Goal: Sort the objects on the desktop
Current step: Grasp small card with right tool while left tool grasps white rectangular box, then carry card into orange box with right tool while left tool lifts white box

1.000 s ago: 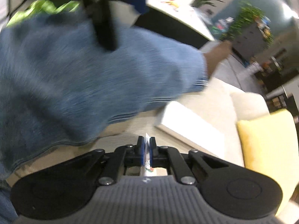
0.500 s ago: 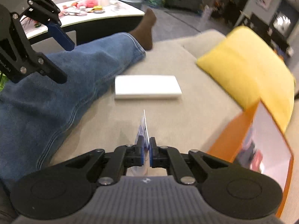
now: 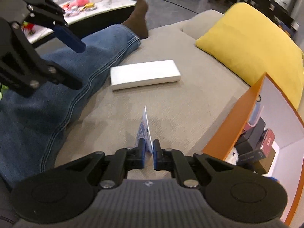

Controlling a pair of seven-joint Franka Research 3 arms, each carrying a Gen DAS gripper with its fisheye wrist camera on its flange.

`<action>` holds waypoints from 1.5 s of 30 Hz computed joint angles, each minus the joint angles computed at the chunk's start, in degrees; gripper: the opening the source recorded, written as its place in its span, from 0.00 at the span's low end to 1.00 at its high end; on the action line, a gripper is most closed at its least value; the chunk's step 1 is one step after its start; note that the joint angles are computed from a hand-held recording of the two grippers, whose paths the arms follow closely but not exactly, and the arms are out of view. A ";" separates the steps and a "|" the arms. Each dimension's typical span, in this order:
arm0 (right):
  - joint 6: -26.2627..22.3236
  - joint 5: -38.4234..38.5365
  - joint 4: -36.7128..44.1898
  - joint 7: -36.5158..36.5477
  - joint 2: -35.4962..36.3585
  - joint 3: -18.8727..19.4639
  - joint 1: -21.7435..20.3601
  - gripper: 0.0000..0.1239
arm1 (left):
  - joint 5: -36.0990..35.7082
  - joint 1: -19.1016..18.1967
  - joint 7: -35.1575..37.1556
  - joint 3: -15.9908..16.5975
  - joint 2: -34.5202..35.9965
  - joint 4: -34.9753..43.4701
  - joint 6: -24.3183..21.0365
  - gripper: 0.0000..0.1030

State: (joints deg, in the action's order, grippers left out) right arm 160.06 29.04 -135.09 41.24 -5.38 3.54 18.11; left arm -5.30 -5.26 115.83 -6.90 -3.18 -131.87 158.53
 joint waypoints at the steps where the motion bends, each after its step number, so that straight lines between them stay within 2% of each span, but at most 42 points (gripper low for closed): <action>1: -0.25 2.00 0.57 -0.59 -0.18 -0.44 0.08 0.05 | 1.97 0.31 -1.32 -0.08 1.20 1.18 0.17 0.67; 4: -2.38 8.67 2.84 -3.24 -1.11 -1.94 -0.02 0.05 | 7.67 1.03 -5.13 -0.44 4.85 4.58 0.40 0.67; 8: -4.51 15.60 4.73 -5.98 -3.80 -3.66 -0.99 0.05 | 22.05 0.38 -13.80 -0.09 11.12 9.63 0.13 0.67; 13: -1.94 17.00 5.33 -5.80 -7.18 -4.97 -2.81 0.05 | 33.17 -2.21 -23.37 1.47 19.39 17.55 -3.69 0.67; 15: 0.55 14.30 5.53 -3.43 -7.71 -4.96 -4.43 0.05 | 36.64 -3.34 -26.54 2.20 21.54 19.95 -5.65 0.68; 17: 3.93 8.01 5.47 2.50 -7.25 -3.93 -7.27 0.05 | 38.21 -3.76 -27.97 2.19 22.96 21.62 -7.85 0.68; 20: 8.95 -5.19 5.23 15.21 -4.66 -1.39 -12.96 0.05 | 41.68 -4.54 -30.24 2.60 24.32 22.73 -9.52 0.68; 23: 11.87 -15.94 6.37 26.58 -0.24 -0.50 -16.83 0.05 | 42.68 -4.71 -30.59 2.41 25.92 24.51 -11.39 0.68; 25: 12.60 -19.05 7.62 30.51 2.68 -1.62 -16.94 0.05 | 43.58 -4.94 -31.13 2.60 26.88 25.55 -12.41 0.68; 30: 12.30 -13.02 11.91 27.07 9.55 -3.90 -14.93 0.05 | 40.70 -3.94 -29.38 1.70 29.25 28.84 -15.23 0.67; 33: 12.55 -13.68 14.29 27.01 12.95 -4.87 -14.22 0.05 | 36.93 -2.47 -26.48 0.59 29.99 30.31 -16.59 0.67; 37: 10.50 -8.43 16.40 22.41 15.47 -3.28 -15.83 0.05 | 33.23 -1.09 -22.15 -0.49 30.21 31.30 -17.27 0.66; 39: 9.35 -5.88 17.31 19.73 16.57 -2.45 -16.59 0.05 | 29.16 0.49 -19.07 -1.76 30.18 31.97 -17.80 0.66; 42: 7.40 -8.65 18.31 22.30 17.72 -4.49 -14.92 0.05 | 21.48 2.76 -14.50 -4.16 29.92 33.05 -18.63 0.66; 45: 7.53 -9.76 18.09 23.38 17.65 -4.93 -14.51 0.06 | 19.84 1.64 -13.18 -4.33 29.43 32.92 -17.54 0.66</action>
